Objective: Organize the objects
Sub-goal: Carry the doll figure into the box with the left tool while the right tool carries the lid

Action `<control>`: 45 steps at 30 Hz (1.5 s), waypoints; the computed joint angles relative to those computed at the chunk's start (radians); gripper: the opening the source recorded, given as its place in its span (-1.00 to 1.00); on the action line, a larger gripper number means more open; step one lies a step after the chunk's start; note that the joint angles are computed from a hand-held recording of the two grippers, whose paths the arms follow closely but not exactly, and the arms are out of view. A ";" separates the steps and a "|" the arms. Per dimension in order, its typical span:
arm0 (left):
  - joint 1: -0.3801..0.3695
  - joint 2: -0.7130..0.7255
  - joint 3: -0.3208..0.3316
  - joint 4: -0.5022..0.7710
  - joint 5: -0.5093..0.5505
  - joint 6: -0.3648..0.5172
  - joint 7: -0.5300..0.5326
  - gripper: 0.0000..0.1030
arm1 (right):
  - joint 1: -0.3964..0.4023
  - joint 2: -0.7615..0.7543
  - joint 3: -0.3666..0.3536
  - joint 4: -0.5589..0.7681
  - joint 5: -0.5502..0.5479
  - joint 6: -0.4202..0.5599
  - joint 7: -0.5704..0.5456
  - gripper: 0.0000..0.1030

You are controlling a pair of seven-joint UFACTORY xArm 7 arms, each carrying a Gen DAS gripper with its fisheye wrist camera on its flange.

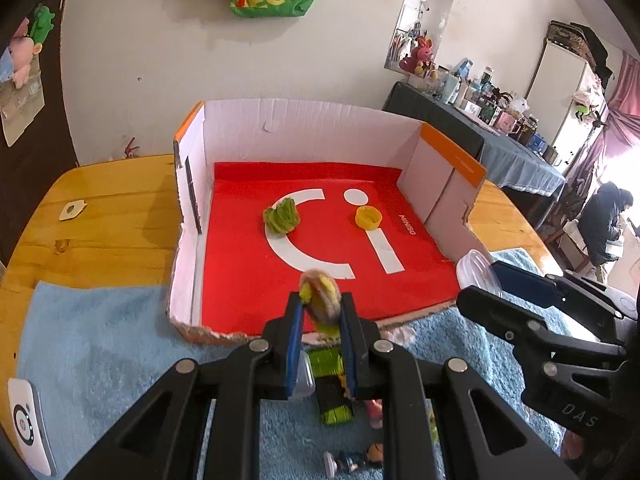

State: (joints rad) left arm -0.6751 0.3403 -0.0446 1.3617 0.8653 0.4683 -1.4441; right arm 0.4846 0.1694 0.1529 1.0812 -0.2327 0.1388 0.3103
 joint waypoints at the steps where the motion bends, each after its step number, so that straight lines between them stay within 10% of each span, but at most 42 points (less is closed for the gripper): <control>1: 0.005 0.006 -0.002 0.007 -0.009 -0.001 0.011 -0.65 | -0.006 0.007 0.005 0.010 0.011 0.004 -0.010 -0.23; 27: 0.069 0.209 0.008 0.197 -0.427 0.020 0.432 -0.64 | -0.022 0.255 0.015 0.321 0.148 0.244 -0.192 -0.23; 45: 0.072 0.256 0.041 0.259 -0.505 0.030 0.509 -0.64 | 0.004 0.361 -0.022 0.460 0.148 0.306 -0.177 -0.23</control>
State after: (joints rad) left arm -0.6031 0.5958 -0.0038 1.6209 0.3605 0.4981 -0.9350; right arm 0.4888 0.5304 0.1307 1.5416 -0.0846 0.4444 0.1336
